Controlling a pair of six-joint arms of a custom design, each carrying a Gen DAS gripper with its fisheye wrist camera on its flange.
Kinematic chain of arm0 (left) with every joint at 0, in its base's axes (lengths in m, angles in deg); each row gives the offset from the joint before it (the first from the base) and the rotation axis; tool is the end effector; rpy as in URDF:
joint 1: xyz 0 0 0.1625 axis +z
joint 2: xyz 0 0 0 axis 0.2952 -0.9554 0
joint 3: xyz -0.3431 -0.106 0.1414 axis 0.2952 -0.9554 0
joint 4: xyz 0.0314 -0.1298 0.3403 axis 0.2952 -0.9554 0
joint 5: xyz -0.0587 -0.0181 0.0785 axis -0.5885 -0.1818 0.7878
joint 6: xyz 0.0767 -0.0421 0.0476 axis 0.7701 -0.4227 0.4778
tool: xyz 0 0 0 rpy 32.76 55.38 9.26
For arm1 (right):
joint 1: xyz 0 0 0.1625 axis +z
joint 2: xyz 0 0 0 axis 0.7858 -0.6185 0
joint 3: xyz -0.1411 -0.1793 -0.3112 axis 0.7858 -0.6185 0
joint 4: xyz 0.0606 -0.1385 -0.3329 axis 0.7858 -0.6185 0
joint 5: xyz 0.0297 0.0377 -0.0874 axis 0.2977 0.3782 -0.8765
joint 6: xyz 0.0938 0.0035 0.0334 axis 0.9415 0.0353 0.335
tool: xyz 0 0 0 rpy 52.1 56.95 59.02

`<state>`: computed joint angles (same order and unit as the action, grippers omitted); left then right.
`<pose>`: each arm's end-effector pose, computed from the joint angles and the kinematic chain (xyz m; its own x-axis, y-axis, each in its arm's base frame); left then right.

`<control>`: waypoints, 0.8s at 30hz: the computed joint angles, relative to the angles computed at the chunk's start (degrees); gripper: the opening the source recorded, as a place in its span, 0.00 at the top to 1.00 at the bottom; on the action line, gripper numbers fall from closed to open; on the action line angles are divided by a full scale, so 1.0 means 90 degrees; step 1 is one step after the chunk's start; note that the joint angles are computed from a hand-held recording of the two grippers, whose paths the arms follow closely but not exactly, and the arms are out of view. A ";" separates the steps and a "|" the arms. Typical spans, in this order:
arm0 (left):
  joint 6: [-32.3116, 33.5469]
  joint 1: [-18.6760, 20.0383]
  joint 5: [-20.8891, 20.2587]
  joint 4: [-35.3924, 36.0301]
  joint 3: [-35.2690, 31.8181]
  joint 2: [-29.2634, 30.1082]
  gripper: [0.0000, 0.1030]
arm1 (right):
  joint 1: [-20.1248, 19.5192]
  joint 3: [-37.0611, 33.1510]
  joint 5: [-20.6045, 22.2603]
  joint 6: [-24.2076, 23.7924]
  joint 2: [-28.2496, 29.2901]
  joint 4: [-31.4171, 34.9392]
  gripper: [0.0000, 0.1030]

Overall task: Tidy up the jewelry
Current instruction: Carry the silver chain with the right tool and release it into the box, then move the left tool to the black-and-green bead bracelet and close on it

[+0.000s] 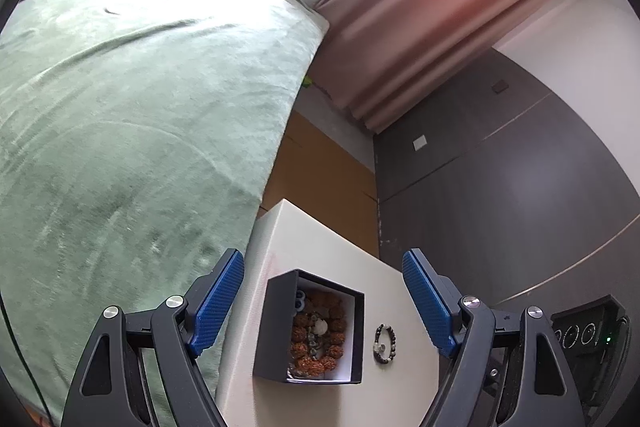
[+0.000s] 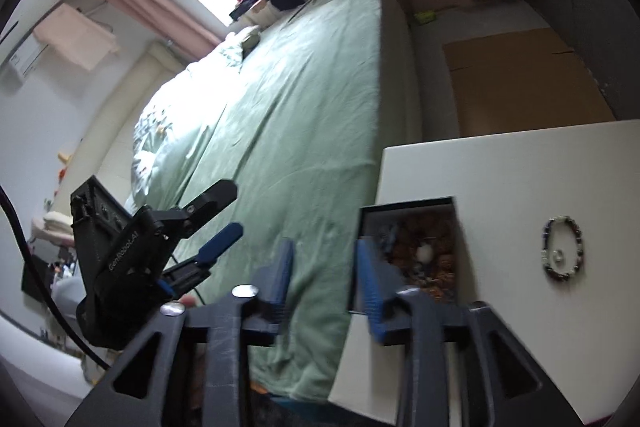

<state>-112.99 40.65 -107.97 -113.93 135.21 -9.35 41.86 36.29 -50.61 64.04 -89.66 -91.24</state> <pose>-0.2315 -0.7197 0.1544 -0.9823 -0.1790 -0.0546 -0.0743 0.6407 -0.7642 0.1730 -0.7458 0.2015 -0.9150 -0.3377 0.2206 -0.3997 0.8328 -0.3831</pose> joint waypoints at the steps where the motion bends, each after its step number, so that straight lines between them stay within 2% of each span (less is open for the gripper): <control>1: 0.0021 -0.0011 -0.0004 0.0052 -0.0047 0.0033 0.20 | -0.0032 0.0082 -0.0015 -0.0013 -0.0072 -0.0076 0.62; 5: 0.0106 -0.0073 -0.0024 0.0256 -0.0294 0.0222 0.21 | -0.0154 0.0299 -0.0153 -0.0016 -0.0323 -0.0281 0.59; 7: 0.0142 -0.0101 -0.0054 0.0379 -0.0455 0.0344 0.21 | -0.0259 0.0401 -0.0211 0.0049 -0.0472 -0.0413 0.49; 10: 0.0214 -0.0159 -0.0096 0.0623 -0.0739 0.0554 0.21 | -0.0448 0.0534 -0.0204 0.0190 -0.0651 -0.0686 0.40; 20: 0.0607 -0.0403 -0.0255 0.1820 -0.2186 0.1630 0.21 | -0.0999 0.0170 -0.0484 0.0728 -0.0712 -0.0457 0.39; 24: 0.0733 -0.0487 -0.0317 0.2307 -0.2895 0.2131 0.21 | -0.1155 0.0030 -0.0462 0.0884 -0.0773 -0.0275 0.39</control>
